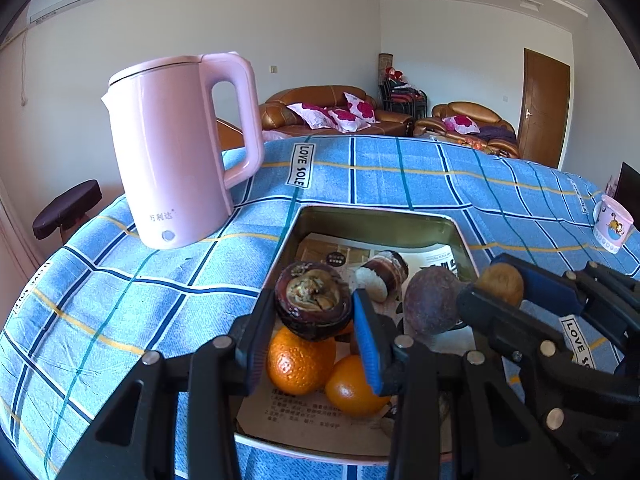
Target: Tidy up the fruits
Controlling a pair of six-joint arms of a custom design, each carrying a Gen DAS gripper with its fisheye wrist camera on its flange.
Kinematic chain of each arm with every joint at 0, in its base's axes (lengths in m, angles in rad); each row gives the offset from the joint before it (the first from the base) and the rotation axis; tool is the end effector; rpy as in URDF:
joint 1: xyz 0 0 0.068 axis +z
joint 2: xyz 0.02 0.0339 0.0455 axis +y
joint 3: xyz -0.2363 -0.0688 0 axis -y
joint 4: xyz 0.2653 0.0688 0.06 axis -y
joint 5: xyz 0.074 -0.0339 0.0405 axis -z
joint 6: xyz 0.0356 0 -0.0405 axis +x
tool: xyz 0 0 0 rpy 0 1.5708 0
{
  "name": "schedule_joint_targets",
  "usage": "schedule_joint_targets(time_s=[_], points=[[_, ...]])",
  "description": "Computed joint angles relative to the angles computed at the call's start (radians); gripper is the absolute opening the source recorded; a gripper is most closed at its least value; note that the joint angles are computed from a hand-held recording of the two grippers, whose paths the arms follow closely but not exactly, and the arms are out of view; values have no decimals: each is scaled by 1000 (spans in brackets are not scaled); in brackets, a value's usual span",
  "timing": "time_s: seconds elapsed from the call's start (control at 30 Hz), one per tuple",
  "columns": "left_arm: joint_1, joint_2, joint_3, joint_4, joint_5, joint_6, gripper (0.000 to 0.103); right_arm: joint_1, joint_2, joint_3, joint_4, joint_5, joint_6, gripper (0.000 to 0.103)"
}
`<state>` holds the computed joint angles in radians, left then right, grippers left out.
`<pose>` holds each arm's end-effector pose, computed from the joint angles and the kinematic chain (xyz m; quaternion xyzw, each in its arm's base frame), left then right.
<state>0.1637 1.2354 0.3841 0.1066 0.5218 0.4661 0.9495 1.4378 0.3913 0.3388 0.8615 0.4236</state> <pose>0.2390 0.0215 0.1056 0.2356 0.8592 -0.1045 0.4419 0.1659 0.1853 0.0849 -0.0459 0.8424 -0.0524 0.5344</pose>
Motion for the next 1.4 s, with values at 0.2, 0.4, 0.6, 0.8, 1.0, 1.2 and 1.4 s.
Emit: schedule_joint_targets(time_s=[0.2,0.4,0.6,0.8,1.0,1.2,1.4], points=[[-7,14,0,6,-12,3,41,-11,-3,2,-6,-15,3,31],[-13,25,7,4,-16,4,41,-16,-5,5,-12,-25,6,31],[-9,44,20,-4,-12,16,41,-47,-13,3,-9,-82,-2,31],[-7,60,34,-18,-6,22,42,-61,4,12,-12,-106,3,31],[24,70,47,-41,25,28,54,-72,-16,-6,-2,-107,24,48],[67,15,20,-65,81,35,74,-46,-68,-64,46,-24,60,73],[124,-52,-20,-41,129,23,95,40,-103,-108,94,138,63,90]])
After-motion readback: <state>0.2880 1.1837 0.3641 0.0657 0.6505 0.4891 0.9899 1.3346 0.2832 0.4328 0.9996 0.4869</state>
